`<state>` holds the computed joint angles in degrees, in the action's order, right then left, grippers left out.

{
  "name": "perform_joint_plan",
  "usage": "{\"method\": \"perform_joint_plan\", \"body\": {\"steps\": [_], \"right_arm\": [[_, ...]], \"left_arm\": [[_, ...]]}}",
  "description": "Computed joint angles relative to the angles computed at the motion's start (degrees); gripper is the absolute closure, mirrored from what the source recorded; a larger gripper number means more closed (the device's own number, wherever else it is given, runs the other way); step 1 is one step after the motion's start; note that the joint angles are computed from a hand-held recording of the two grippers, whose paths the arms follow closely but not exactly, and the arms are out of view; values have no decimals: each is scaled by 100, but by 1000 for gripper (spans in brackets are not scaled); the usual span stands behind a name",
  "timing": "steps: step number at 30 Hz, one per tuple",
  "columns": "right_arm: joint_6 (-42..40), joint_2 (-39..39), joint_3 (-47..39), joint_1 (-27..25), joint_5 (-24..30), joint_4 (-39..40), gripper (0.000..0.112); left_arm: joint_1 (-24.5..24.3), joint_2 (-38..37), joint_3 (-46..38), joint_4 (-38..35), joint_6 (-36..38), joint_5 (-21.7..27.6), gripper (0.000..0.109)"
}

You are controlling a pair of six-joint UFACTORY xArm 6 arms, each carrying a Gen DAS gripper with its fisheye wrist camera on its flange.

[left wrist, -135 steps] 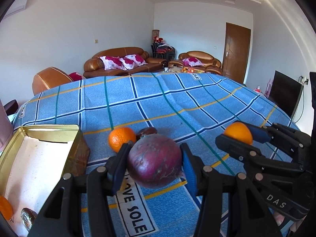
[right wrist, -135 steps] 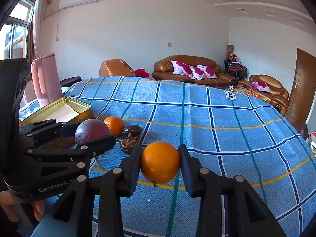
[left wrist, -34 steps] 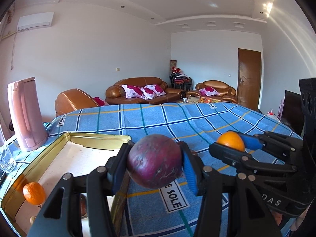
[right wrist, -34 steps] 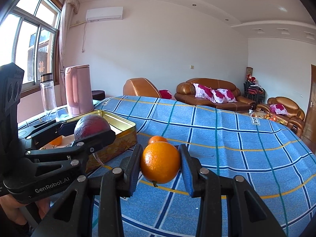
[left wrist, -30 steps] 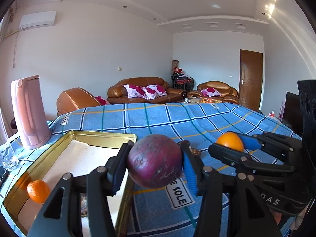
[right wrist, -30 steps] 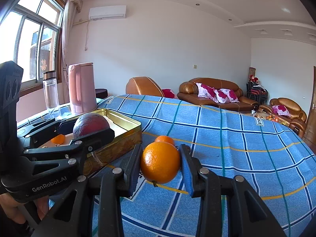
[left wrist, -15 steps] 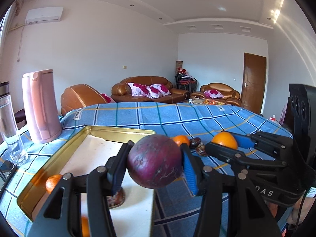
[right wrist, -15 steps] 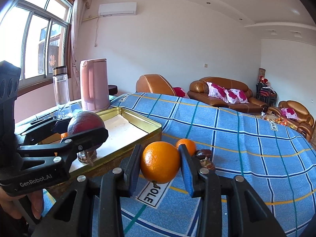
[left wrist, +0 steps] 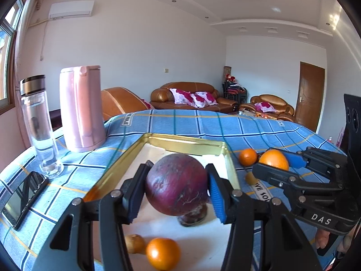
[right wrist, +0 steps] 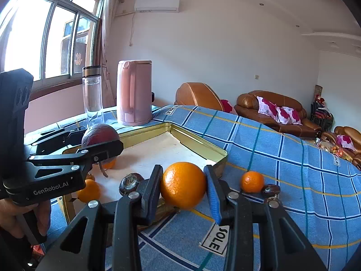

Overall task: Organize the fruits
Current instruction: 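Lift and carry the purple onion and orange over the tin tray with both tools, then lower the onion and orange into the tray and open both tools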

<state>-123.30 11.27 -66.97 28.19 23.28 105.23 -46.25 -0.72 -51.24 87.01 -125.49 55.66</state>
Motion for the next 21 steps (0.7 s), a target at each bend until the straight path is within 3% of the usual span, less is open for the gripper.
{"method": "perform_joint_plan", "body": {"steps": [11, 21], "right_arm": [[28, 195, -46, 619, -210, -355, 73], [901, 456, -215, 878, -410, -1377, 73]], "left_arm": [[-6, -515, 639, -450, 145, 275, 55], [294, -631, 854, -782, 320, -121, 55]]}}
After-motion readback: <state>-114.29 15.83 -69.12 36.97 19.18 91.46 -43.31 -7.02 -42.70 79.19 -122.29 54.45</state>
